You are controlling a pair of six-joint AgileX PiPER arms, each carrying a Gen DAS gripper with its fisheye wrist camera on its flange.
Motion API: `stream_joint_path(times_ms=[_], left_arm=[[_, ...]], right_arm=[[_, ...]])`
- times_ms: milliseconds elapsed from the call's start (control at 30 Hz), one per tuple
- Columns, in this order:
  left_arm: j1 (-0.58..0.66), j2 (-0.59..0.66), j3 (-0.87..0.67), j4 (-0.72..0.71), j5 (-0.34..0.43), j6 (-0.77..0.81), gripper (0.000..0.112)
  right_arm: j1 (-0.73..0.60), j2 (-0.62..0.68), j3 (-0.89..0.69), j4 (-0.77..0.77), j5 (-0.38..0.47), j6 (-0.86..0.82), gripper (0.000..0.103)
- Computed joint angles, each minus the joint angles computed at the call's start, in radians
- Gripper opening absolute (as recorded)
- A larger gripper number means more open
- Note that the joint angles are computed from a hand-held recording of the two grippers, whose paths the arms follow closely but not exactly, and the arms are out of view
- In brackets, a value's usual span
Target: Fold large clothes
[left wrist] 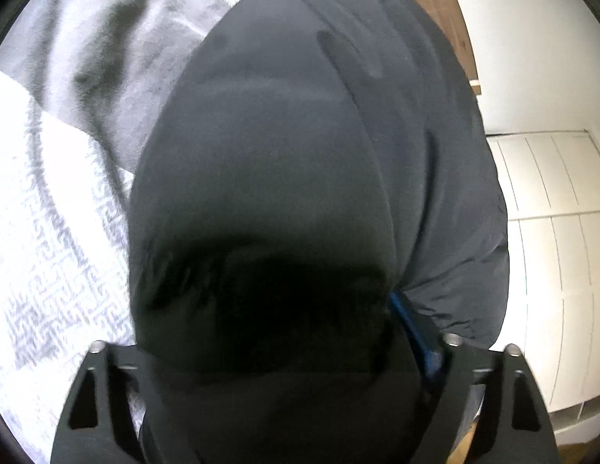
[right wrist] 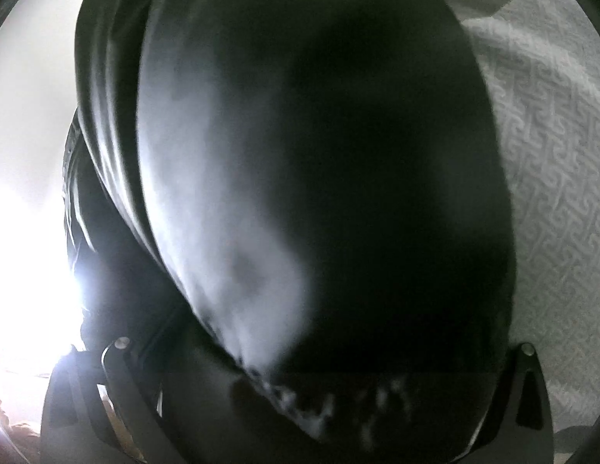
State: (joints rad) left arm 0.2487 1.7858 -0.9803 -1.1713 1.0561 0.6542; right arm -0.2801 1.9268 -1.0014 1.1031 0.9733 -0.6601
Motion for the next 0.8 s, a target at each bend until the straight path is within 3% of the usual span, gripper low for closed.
stream_joint_path(times_ms=[33, 100, 167, 267, 367, 533, 800], left_arm=[[-0.01, -0.019, 0.011, -0.002, -0.018, -0.011, 0.072], [-0.024, -0.053, 0.035, -0.009, -0.036, -0.026, 0.064], [-0.03, -0.081, 0.049, -0.022, -0.043, -0.033, 0.05], [-0.049, -0.131, 0.075, -0.043, -0.066, -0.053, 0.036], [-0.066, -0.178, 0.097, -0.047, -0.09, -0.086, 0.029], [-0.053, -0.231, 0.091, -0.042, -0.074, -0.127, 0.024], [-0.095, -0.258, -0.048, -0.017, -0.044, -0.186, 0.02]], right_arm=[[0.011, -0.01, 0.007, 0.002, -0.015, 0.003, 0.103], [0.025, -0.027, 0.028, 0.028, -0.032, -0.01, 0.093], [0.023, -0.044, 0.057, 0.085, -0.021, -0.046, 0.07], [0.039, -0.078, 0.092, 0.136, -0.029, -0.074, 0.051], [0.076, -0.133, 0.117, 0.151, -0.066, -0.066, 0.036], [0.129, -0.244, 0.111, 0.093, -0.106, -0.007, 0.026], [0.255, -0.382, 0.008, -0.052, -0.153, 0.174, 0.021]])
